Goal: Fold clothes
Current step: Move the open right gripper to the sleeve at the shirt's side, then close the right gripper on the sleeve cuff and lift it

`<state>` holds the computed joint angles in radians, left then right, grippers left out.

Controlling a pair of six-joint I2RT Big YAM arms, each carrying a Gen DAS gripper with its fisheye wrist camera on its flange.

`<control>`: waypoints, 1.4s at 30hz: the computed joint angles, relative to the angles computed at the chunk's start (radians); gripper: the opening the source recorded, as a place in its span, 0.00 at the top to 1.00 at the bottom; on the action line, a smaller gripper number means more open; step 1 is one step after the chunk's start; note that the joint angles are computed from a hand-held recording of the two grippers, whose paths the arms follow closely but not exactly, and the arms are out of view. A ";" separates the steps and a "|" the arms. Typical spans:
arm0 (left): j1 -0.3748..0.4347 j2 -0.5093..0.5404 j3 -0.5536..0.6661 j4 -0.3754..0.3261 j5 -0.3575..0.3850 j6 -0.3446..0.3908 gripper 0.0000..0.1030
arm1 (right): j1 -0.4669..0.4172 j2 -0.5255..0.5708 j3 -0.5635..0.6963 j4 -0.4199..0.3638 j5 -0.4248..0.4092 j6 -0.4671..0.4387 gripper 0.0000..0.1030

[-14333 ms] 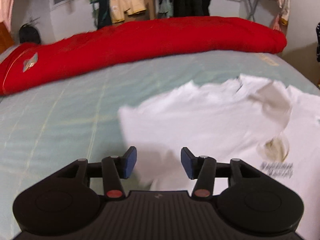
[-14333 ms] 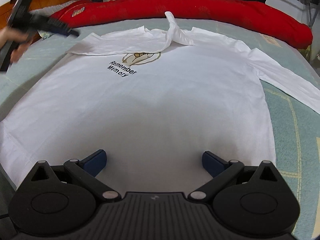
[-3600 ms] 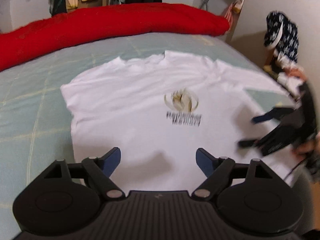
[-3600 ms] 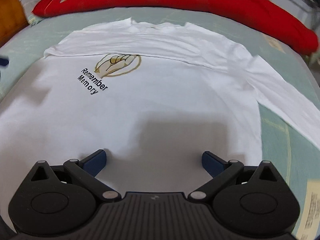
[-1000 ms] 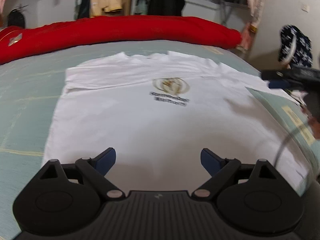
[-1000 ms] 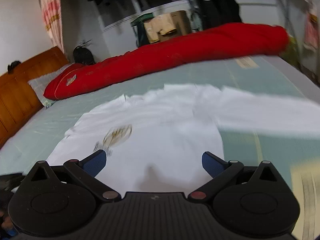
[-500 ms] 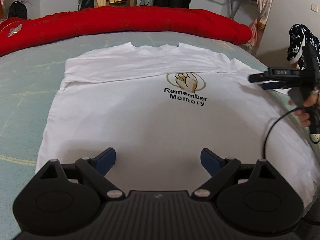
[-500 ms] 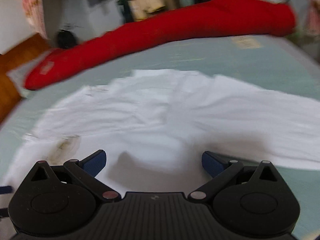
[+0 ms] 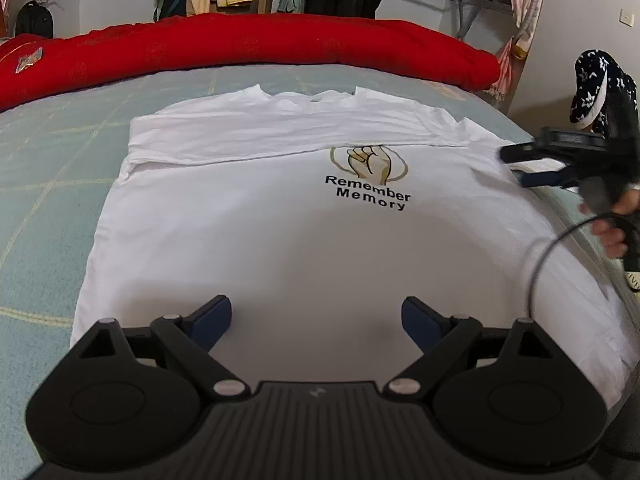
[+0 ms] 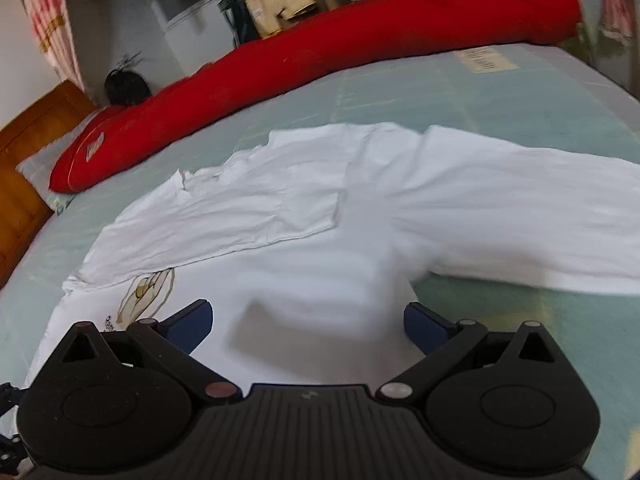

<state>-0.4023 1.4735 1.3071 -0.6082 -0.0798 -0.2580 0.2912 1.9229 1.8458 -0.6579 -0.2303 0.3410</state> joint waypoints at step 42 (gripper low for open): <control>-0.039 0.037 0.036 -0.020 -0.030 0.016 0.10 | -0.299 -0.076 -0.462 0.855 0.204 0.785 0.00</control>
